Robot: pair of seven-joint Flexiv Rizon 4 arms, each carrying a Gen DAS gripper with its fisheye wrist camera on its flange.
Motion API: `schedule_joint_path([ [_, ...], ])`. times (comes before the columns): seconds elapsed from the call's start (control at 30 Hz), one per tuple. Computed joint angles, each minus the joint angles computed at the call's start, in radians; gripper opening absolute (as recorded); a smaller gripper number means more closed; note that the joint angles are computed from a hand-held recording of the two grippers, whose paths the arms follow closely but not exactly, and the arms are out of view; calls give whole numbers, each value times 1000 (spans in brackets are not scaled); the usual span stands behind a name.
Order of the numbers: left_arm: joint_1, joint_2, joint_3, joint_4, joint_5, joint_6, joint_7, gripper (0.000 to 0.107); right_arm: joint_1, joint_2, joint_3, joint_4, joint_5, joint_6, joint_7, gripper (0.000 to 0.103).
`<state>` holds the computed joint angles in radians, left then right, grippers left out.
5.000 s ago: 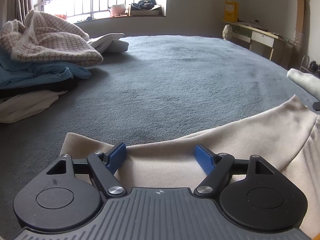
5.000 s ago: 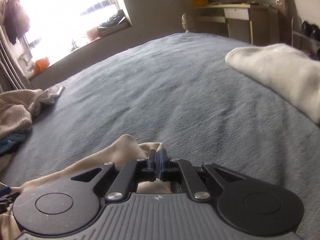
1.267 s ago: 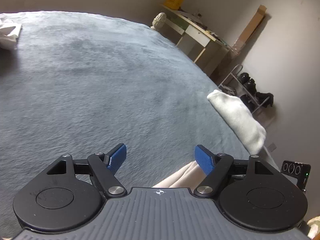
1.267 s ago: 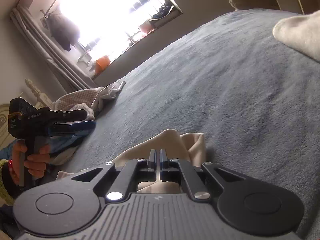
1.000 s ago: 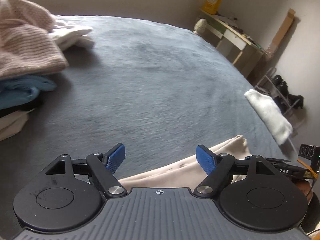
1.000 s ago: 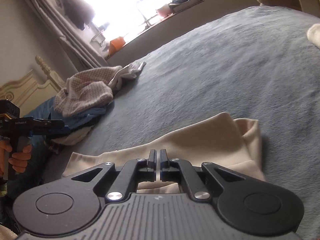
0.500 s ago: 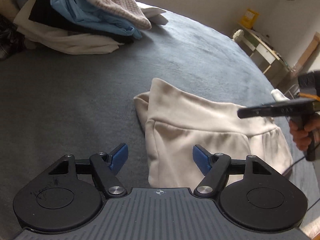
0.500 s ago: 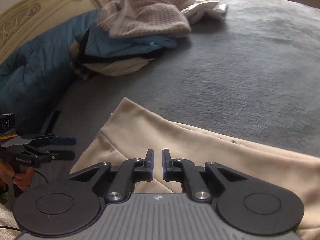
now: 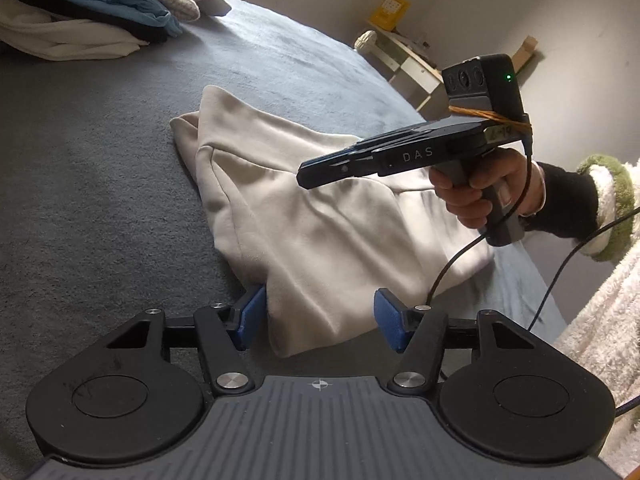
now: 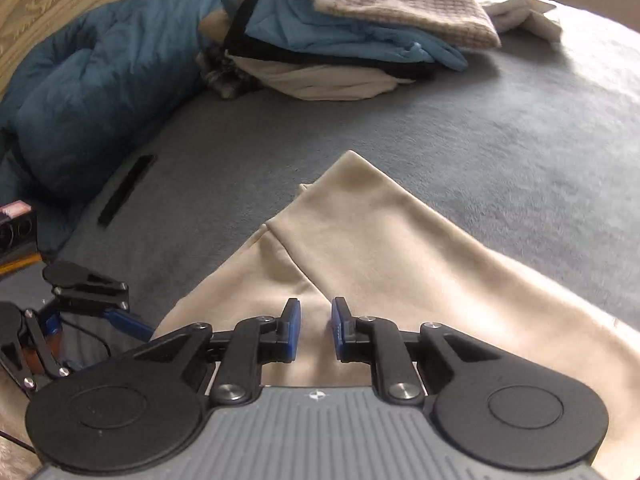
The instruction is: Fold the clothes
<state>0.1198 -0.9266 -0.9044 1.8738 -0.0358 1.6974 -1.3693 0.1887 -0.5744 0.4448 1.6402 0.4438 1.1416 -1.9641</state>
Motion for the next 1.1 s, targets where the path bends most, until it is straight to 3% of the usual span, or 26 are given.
schedule_joint_path([
  [0.17,28,-20,-12,6,17,-29,49,42,2,-4,0,7,15,21,28,17],
  [0.23,56,-24,-31,23,5,-64,65,41,10,-5,-4,14,3,31,27,17],
  [0.3,40,8,5,37,-34,-98,54,41,20,-5,-8,22,-13,47,27,17],
  [0.4,20,6,11,65,-57,7,8,41,27,2,-7,29,-33,57,44,17],
  [0.53,-27,-13,24,36,-9,137,-63,45,11,9,28,-1,-17,12,58,19],
  [0.63,-99,9,97,-4,9,162,-101,47,5,9,51,-53,27,-79,71,44],
  [0.77,-182,43,189,-44,38,185,-145,47,97,12,-23,-91,-16,-165,179,44],
  [0.93,-263,74,290,-93,108,180,-109,48,184,-14,-95,-138,-123,-244,319,44],
  [1.0,-270,69,295,-101,125,181,-94,50,206,-17,-114,-131,-169,-240,337,39],
  [1.03,-271,65,295,-104,131,181,-88,50,214,-14,-122,-116,-192,-220,337,19],
  [1.07,-267,62,291,-102,137,185,-84,50,214,-8,-124,-97,-205,-197,334,10],
  [1.1,-254,60,281,-94,142,189,-86,50,212,-2,-124,-80,-214,-176,331,9],
])
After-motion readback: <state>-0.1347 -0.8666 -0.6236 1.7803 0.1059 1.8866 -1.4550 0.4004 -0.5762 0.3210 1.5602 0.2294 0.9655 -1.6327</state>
